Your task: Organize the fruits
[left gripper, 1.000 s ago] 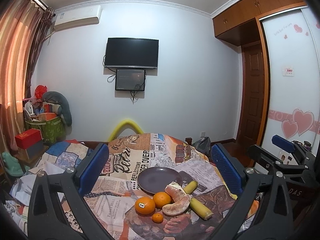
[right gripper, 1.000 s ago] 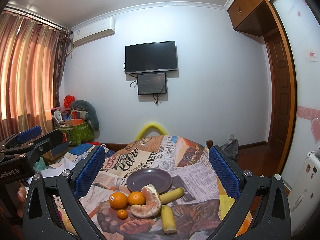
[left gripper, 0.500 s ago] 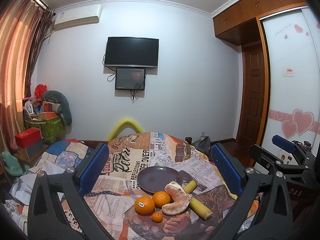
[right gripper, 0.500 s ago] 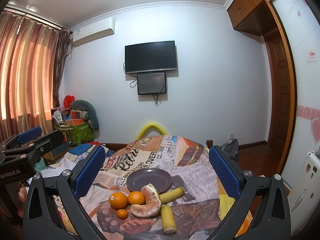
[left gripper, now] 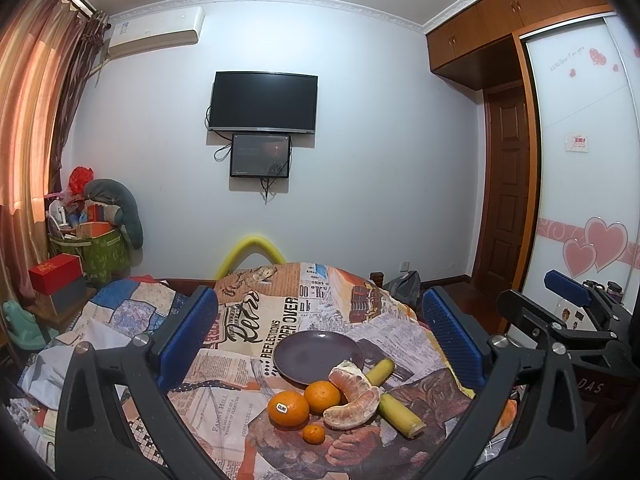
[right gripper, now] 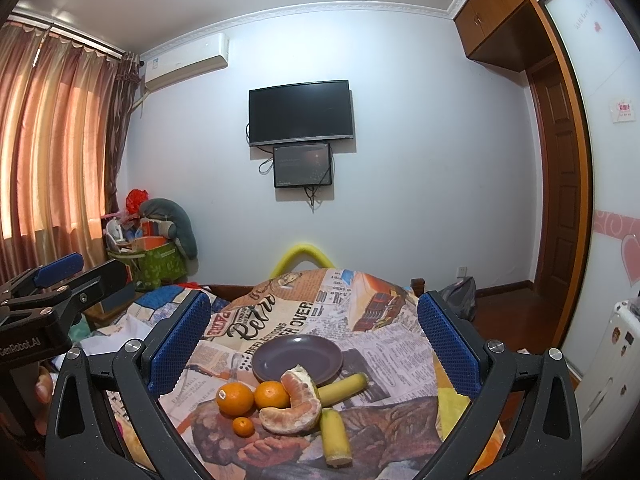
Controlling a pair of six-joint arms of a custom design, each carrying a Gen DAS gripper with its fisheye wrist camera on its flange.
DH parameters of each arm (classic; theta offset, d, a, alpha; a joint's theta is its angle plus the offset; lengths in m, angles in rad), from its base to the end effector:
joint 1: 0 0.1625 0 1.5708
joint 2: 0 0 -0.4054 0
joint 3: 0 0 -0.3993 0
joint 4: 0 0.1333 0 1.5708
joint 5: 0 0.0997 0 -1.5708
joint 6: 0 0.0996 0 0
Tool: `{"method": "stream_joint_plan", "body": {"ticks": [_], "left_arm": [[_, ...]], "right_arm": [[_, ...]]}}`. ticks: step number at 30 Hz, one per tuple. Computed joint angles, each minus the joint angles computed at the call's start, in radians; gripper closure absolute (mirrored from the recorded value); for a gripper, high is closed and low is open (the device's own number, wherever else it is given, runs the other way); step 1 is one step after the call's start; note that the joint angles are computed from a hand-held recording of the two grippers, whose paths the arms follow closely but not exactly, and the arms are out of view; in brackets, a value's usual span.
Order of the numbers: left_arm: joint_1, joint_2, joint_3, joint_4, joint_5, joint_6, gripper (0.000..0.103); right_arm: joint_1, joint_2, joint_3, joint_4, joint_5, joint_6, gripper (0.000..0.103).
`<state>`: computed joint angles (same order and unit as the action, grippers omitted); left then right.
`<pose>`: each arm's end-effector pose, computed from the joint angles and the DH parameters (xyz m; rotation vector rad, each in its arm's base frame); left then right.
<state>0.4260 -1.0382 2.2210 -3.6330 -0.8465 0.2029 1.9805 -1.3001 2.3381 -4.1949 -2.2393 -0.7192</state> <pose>-0.3529 -0.3790 0.1714 1.2089 2.2263 -1.4742 0.2201 -0.3272 0.3101 0.4107 -1.7908 1.6456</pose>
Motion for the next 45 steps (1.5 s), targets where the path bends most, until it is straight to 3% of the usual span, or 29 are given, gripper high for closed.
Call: {"method": "stream_joint_plan", "body": {"ticks": [12,20,31,38,45], "left_arm": [[0.018,0.003,-0.015,0.033,-0.013,-0.010,0.000],[0.061,0.050,-0.059,0.064,-0.024,-0.002,0.000],[0.236,0.158,-0.217,0.350,-0.100,-0.082,0.000],[0.328,0.228,-0.302,0.541,-0.148,-0.148,0.000],[0.373,0.276,-0.354,0.670,-0.167,-0.189,0.011]], "right_arm": [[-0.001,-0.002,-0.009,0.023,-0.009,0.006,0.000],[-0.041,0.002,-0.016,0.054,-0.016,0.033,0.000],[-0.164,-0.019,-0.003,0.201,-0.025,0.117,0.000],[-0.263,-0.032,-0.011,0.372,-0.043,0.187,0.000],[-0.342,-0.039,-0.018,0.577,-0.032,0.271,0.000]]}}
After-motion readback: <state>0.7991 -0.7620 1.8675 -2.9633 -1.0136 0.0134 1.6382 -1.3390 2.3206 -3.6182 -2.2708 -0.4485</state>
